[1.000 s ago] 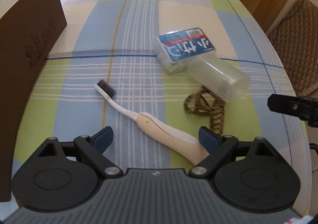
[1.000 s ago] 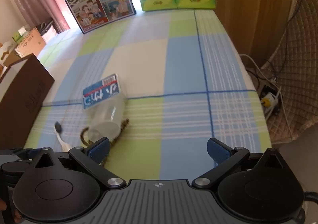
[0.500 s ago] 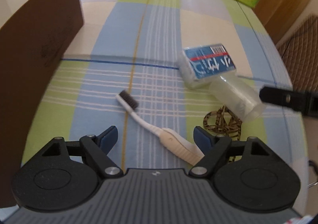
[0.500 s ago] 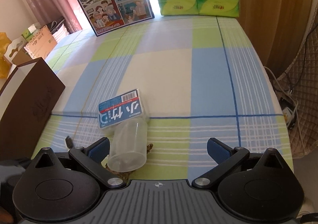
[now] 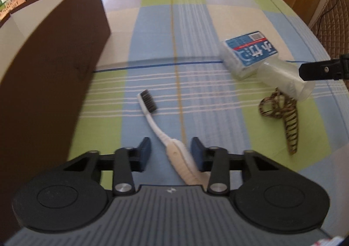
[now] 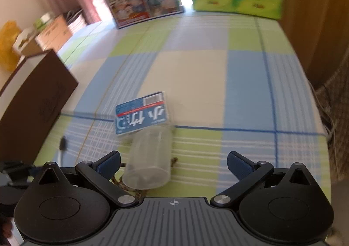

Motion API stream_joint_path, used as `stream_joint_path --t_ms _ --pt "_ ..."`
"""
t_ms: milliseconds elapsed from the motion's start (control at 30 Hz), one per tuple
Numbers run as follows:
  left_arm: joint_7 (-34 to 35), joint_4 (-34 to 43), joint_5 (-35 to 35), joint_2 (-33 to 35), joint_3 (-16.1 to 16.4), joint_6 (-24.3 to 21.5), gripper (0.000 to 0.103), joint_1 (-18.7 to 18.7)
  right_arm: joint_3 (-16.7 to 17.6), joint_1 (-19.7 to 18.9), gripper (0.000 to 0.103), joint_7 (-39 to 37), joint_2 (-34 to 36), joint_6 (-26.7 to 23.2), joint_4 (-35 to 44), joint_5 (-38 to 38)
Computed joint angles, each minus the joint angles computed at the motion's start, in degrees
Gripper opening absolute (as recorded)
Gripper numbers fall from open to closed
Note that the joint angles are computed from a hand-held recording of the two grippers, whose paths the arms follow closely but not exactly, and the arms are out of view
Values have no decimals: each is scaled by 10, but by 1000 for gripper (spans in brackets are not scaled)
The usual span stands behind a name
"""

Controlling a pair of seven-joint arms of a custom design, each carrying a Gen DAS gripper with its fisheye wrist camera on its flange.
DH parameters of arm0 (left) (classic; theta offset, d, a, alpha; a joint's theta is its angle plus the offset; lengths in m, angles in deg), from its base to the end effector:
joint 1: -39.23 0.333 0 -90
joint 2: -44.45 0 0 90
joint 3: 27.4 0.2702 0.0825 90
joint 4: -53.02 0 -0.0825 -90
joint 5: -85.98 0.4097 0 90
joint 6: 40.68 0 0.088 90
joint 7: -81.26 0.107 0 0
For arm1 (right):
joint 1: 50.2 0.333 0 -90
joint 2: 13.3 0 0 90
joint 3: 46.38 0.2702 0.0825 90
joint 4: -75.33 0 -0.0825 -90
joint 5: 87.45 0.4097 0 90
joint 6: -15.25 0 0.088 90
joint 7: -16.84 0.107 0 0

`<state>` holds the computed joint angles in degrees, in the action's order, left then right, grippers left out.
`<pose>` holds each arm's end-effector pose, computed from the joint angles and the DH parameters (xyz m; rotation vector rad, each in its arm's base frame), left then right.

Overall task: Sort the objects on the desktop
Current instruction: 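Grasp the white toothbrush handle with the left tool while the right tool grasps the clear cup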

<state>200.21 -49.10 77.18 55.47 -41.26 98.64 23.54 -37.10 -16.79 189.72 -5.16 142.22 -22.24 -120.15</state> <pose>0.5842 -0.3226 0.4437 -0.9263 2.7132 -0.6520 0.4992 0.4301 0.4952 -1.3895 2.2024 -0.4792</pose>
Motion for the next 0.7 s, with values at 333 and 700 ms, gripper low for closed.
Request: stream_joint_path --t_ms 333,700 --pt "4 -15 -16 -20 11 -18 23 23 -10 -7 66 -140 69 4 71 60" --pt "21 -50 -32 -56 13 -34 23 32 -17 -1 44 -148 67 21 67 87"
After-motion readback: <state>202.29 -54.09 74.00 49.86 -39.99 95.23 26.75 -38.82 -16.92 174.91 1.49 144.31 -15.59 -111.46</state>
